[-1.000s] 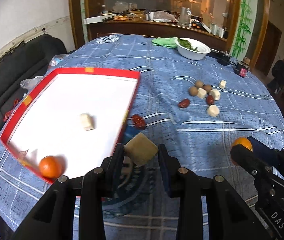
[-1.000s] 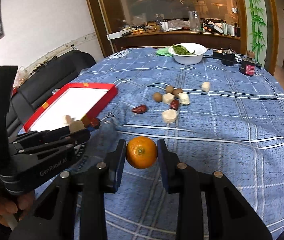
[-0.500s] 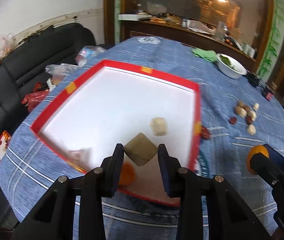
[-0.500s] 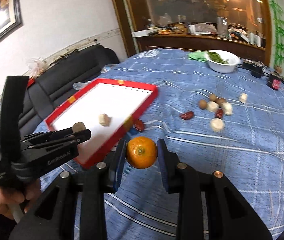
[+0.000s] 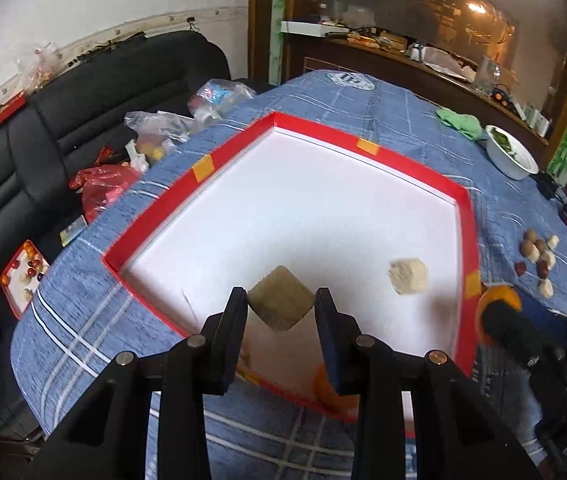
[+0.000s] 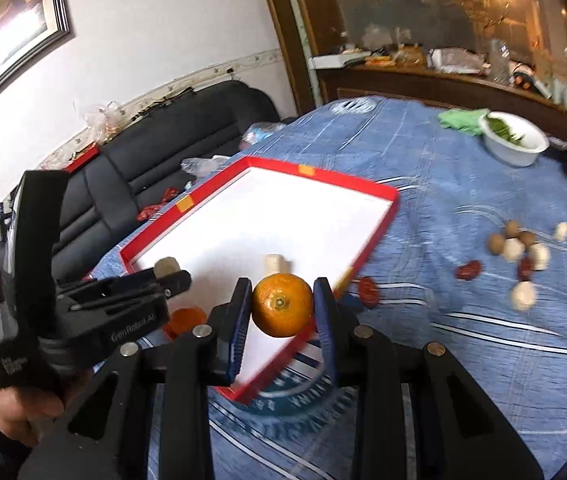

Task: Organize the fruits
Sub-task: 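Carry the tan cube with the left tool over the tray, then lower the orange into the tray with the right tool while the left tool releases the tan cube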

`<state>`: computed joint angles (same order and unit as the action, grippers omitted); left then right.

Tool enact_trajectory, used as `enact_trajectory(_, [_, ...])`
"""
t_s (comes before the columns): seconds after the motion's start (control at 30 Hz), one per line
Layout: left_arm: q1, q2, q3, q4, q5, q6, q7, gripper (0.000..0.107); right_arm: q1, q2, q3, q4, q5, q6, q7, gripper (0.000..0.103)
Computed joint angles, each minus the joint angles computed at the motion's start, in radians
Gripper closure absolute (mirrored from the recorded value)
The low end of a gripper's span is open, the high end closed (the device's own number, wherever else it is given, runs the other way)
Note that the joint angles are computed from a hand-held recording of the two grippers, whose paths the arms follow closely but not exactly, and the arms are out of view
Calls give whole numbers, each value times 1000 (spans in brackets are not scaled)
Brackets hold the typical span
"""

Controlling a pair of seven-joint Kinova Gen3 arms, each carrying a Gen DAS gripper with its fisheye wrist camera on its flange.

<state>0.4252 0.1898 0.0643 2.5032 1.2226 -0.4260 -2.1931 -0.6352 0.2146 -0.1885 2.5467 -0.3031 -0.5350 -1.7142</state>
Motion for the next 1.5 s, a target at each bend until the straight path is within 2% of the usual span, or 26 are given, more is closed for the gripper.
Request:
enact_trajectory(0.17, [-16,-6,-10,-10,23,-1,-37,74,13,71,-11,-56,61,1,-43,69])
enact_trajectory(0.37, [-16,-2,6,-25,81,-25,-84,74,-39,76,12,-62,15,-16,-14,69])
enact_trajectory(0.6, [-27,21,13,-48,133,-24,-142,74,-59,67,19,-68,-28,-12,28,69])
enact_trajectory(0.73, [-38,33,11,-54,139,-18,-152,74,-41,83,12,-79,-10,6,11,69])
enact_trajectory(1.5, [-47,57,1,-75,147,9,-190,74,-77,110,39,-117,-41,51,34,69])
